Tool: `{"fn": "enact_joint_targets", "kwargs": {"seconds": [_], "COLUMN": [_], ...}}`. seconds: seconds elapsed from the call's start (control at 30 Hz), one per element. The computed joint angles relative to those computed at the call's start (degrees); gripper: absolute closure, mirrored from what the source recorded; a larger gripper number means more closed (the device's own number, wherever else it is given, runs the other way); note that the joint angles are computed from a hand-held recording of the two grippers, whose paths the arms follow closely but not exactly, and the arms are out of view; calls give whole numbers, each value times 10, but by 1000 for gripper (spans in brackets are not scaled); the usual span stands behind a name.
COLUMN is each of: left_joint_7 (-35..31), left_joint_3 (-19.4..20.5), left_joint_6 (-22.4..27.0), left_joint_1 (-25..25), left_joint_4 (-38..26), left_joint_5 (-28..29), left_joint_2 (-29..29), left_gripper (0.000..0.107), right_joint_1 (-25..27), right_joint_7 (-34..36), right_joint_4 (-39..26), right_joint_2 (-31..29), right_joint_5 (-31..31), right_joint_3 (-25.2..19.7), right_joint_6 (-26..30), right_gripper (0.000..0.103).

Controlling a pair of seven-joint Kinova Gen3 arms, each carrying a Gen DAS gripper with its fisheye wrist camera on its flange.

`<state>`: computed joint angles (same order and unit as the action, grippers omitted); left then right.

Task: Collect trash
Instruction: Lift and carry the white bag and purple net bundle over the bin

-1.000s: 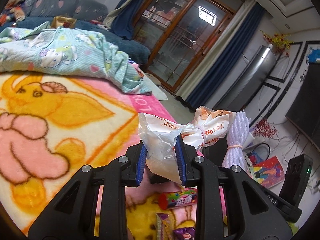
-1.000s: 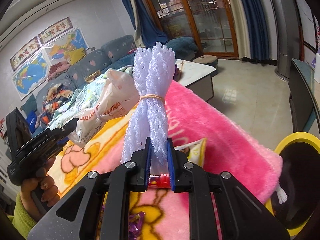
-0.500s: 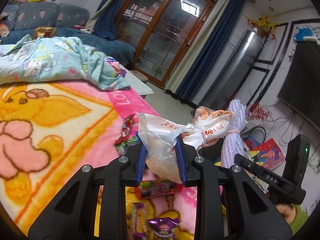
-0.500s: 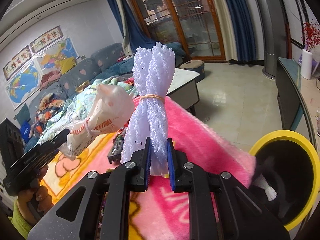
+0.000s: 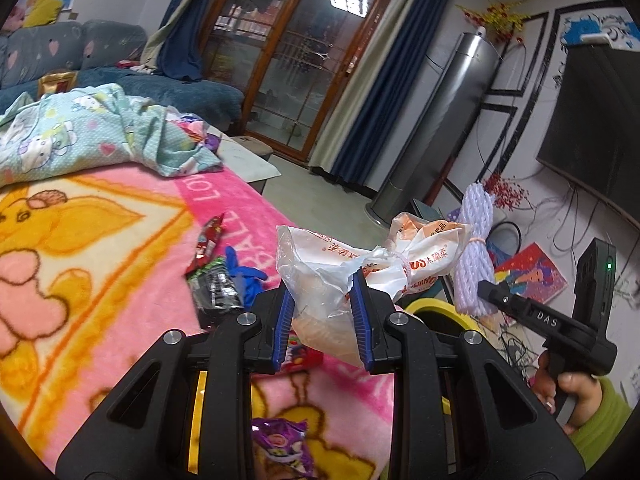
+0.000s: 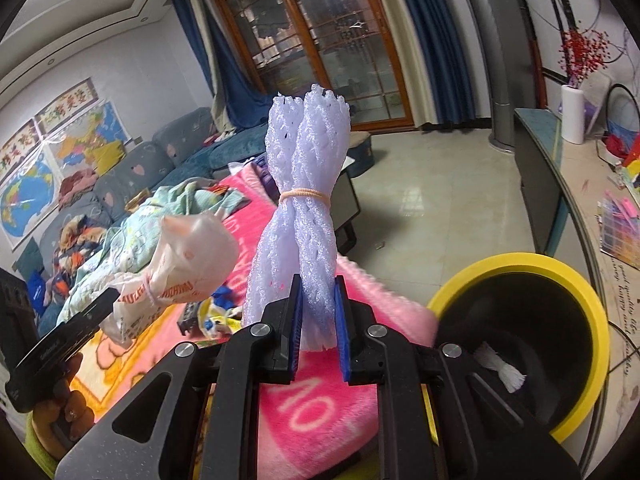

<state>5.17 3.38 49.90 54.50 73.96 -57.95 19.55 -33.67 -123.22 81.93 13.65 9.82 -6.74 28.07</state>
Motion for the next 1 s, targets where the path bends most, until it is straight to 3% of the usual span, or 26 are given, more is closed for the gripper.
{"fn": "enact_joint_targets", "kwargs": {"seconds": [0.3,1.0], "left_joint_7": [-73,-290], "left_joint_3": [-1,-50], "left_joint_6": [14,54], "left_joint_1": [11,53], "left_joint_4": [-57,-241], "left_joint_5": [35,159], "left_joint_2": [35,146], "left_gripper": [87,87], "right_joint_1": [7,62], "right_joint_7": [-40,-121], "right_joint_4": [35,101], "right_joint_2": [-24,-57], "right_joint_5": [24,63], "right_joint_3": [15,23], "right_joint_6": [-11,-15], "right_gripper": [89,89]}}
